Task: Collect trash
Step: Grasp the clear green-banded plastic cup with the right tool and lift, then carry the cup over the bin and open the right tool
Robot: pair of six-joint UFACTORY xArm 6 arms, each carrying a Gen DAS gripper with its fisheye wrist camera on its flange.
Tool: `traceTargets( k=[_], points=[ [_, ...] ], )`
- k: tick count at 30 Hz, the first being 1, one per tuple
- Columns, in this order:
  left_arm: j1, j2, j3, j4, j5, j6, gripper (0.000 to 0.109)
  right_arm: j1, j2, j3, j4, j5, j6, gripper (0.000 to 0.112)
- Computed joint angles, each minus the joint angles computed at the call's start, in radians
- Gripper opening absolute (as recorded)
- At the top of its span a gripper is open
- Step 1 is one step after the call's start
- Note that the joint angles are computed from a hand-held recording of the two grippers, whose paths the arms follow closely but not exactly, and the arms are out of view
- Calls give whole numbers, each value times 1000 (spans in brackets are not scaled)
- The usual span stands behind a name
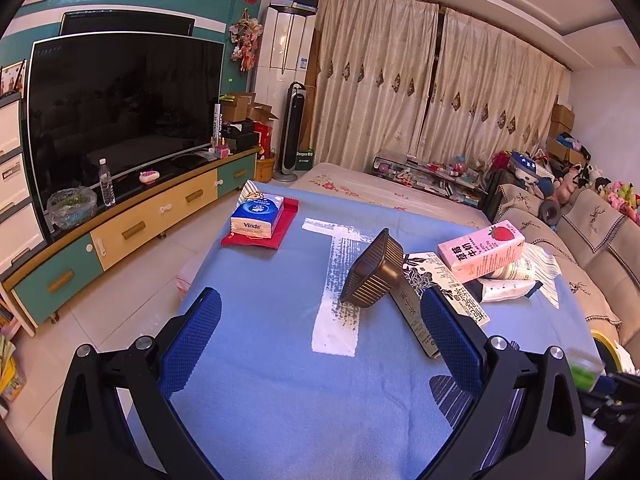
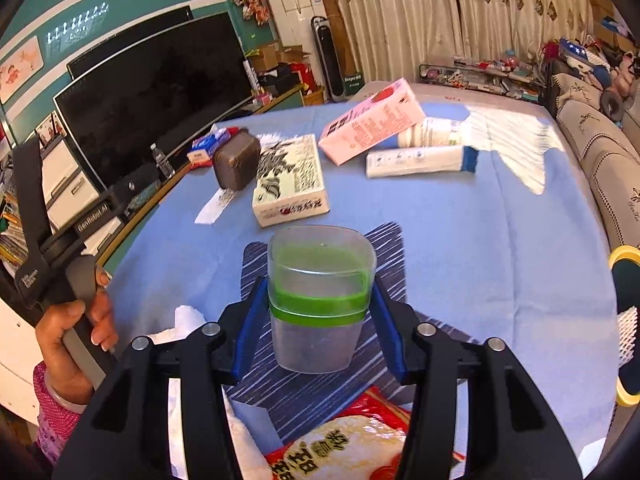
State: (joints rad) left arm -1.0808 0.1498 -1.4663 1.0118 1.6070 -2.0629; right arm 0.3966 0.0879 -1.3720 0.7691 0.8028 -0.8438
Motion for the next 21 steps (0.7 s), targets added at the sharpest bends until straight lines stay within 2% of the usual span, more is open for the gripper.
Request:
traceTargets(
  k=[7,11,17,21],
  points=[
    [9,19,-20,-7,-5,31,98,-97,22,-49,21,-90,26,49],
    [22,22,-16,-14,-45,47,98,-170,79,-106,-13,-145,92,49],
    [28,51,-57,-12,-44,101,98,-274,218,-218,-174,-228,265,49],
    [28,86,-119,-16,-41,165,98,-334,327,-316,-288,-230,382,49]
  ],
)
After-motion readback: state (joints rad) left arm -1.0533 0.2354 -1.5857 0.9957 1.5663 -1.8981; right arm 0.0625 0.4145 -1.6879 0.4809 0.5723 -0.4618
